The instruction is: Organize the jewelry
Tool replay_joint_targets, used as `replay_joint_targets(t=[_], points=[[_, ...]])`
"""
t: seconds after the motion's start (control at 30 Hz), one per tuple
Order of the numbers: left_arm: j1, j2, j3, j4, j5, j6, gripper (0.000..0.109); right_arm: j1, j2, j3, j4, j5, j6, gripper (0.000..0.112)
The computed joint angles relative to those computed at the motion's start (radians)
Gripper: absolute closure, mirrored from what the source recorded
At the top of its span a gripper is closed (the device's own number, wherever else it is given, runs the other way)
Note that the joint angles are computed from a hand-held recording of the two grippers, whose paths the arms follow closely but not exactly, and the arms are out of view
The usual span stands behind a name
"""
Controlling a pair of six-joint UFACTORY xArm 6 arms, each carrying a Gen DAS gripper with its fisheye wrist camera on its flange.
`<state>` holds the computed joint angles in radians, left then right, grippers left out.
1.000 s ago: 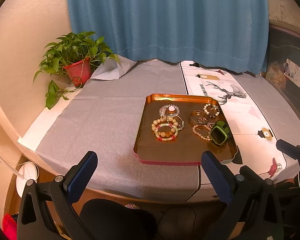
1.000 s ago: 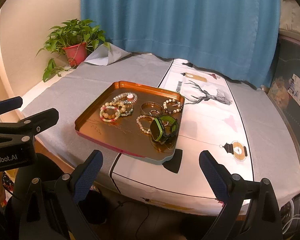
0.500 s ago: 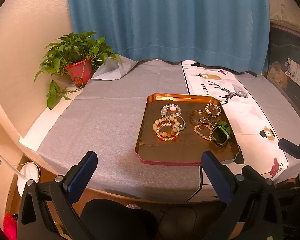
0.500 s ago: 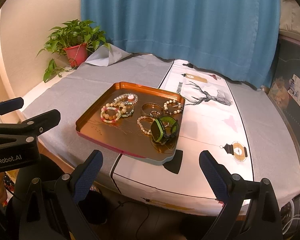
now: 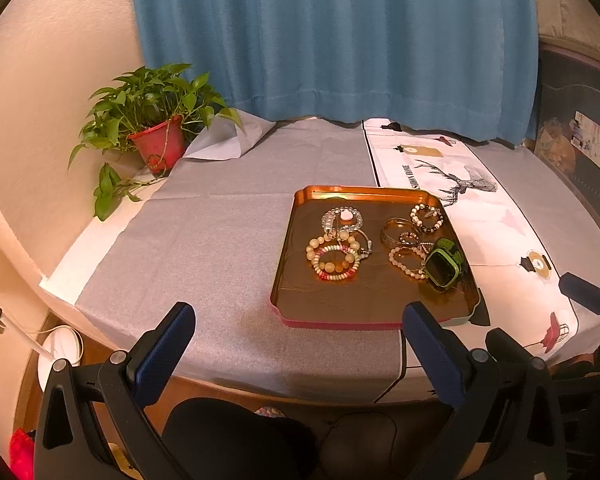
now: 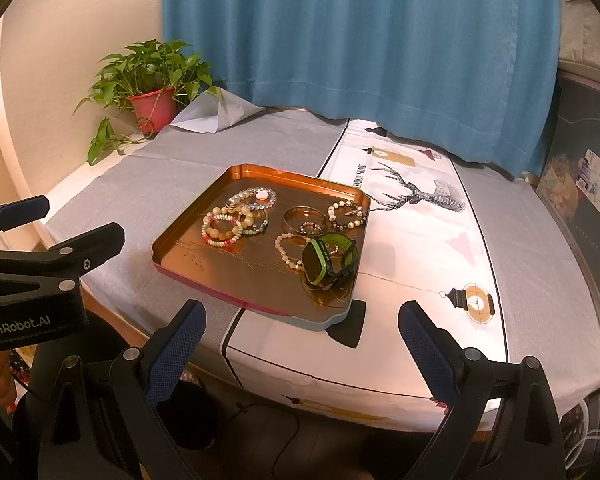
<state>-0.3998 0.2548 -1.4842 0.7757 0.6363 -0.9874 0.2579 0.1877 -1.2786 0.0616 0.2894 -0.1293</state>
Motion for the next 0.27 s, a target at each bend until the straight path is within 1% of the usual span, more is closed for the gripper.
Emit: replay_joint_targets(t=[0.27], points=[[-0.001,-0.004,0.003,0.016,0.012,-0.008,0.006,0.002,-0.002,-0.001,-0.009,0.002,0.01,0.015]])
